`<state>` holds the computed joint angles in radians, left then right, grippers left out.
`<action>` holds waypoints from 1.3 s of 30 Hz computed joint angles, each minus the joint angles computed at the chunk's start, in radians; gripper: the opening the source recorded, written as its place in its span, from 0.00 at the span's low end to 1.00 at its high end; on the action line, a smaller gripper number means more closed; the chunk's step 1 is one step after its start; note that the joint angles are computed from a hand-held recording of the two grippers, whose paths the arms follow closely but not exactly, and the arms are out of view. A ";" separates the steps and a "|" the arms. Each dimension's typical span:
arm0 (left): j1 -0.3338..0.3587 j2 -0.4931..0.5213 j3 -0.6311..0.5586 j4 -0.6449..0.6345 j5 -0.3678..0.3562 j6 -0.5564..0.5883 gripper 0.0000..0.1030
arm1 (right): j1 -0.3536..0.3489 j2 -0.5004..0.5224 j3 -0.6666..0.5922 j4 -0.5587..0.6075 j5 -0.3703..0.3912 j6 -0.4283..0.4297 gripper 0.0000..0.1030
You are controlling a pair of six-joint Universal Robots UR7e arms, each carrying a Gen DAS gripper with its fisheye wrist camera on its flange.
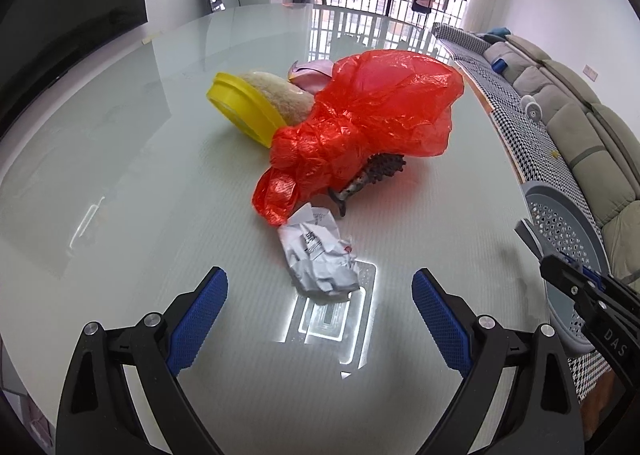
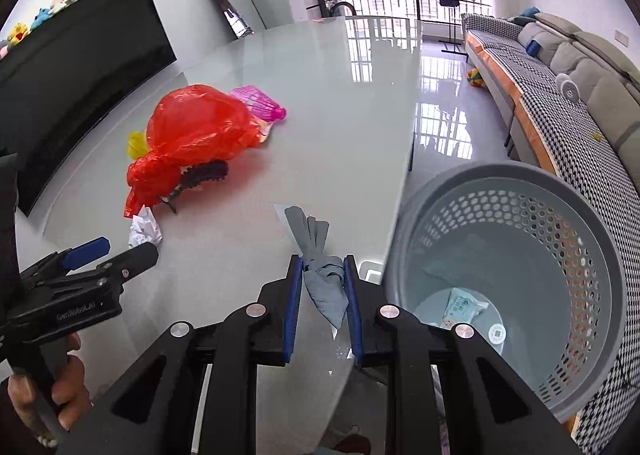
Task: Collect trash
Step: 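Lift the grey cloth with the right tool while the left tool grasps crumpled paper, then carry cloth and crumpled paper over the wastebasket and open both tools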
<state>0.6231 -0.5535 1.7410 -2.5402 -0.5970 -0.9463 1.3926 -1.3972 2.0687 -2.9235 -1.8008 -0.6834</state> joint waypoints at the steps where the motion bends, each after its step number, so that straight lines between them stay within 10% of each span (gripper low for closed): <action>1: 0.003 0.004 -0.007 0.004 0.005 -0.002 0.89 | -0.005 -0.005 0.001 0.000 0.002 0.003 0.20; 6: 0.022 0.020 -0.037 0.012 0.017 -0.005 0.86 | -0.016 -0.020 0.008 -0.002 0.003 0.012 0.20; 17: 0.026 0.013 -0.006 -0.070 -0.020 0.046 0.32 | -0.009 -0.030 0.023 -0.017 -0.006 0.018 0.20; 27: -0.014 -0.032 0.066 -0.099 -0.007 0.055 0.29 | 0.004 -0.033 0.039 -0.029 -0.012 0.011 0.20; 39: -0.073 0.065 -0.034 -0.258 -0.046 0.340 0.30 | -0.032 -0.114 0.066 -0.046 -0.025 0.013 0.20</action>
